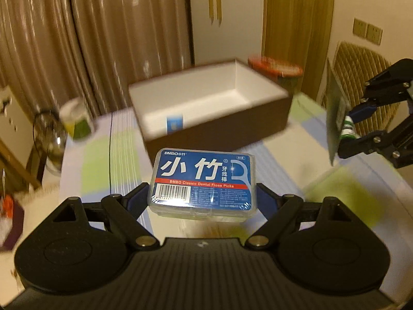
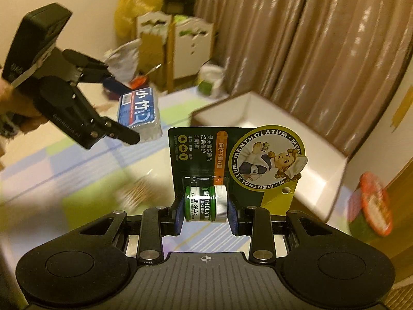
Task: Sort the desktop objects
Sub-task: 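Carry the floss-pick box and lip-balm card with both tools into the box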
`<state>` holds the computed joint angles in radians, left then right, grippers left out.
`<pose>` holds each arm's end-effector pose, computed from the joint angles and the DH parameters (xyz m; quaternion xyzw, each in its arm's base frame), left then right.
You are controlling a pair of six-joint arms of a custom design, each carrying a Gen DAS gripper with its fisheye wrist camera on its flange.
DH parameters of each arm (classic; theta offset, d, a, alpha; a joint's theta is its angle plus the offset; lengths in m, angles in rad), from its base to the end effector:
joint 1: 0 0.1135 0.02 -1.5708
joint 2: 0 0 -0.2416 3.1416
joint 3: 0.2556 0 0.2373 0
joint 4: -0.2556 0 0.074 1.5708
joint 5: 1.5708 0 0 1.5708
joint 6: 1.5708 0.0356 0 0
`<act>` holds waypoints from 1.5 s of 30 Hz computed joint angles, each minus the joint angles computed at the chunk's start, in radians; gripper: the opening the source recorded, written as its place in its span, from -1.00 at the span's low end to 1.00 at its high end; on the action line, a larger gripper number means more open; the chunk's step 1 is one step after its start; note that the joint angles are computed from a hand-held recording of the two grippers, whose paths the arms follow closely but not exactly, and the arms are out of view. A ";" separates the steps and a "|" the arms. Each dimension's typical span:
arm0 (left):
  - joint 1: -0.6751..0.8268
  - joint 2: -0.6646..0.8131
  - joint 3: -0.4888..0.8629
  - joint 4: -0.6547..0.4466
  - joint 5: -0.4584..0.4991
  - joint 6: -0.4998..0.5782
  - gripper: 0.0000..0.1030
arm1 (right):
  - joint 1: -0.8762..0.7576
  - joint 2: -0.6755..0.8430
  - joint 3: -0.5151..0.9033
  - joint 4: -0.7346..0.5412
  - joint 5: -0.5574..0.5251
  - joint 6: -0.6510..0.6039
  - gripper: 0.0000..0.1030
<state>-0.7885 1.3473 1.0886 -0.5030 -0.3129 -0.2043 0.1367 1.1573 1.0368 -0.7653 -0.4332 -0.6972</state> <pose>0.2064 -0.1922 0.2739 0.2028 0.8872 -0.0592 0.4101 0.2212 0.0455 0.2844 -0.4385 0.8119 0.1038 0.3712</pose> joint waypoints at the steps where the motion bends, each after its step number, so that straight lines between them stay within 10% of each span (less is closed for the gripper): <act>1: 0.019 0.024 0.035 0.013 0.010 0.022 0.62 | 0.001 0.046 0.041 0.019 0.002 0.013 -0.35; 23: 0.221 0.703 0.754 0.042 0.144 0.136 0.62 | -0.040 1.033 1.060 -0.141 0.110 0.275 -0.35; 45: 0.244 1.070 1.177 -0.199 0.168 0.046 0.62 | -0.075 1.472 1.669 -0.539 0.161 0.293 -0.35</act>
<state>-0.5442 2.4178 2.2651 -0.7022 -0.1452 -0.1581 0.0614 2.6296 2.7053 -1.3045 -0.2723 -0.4044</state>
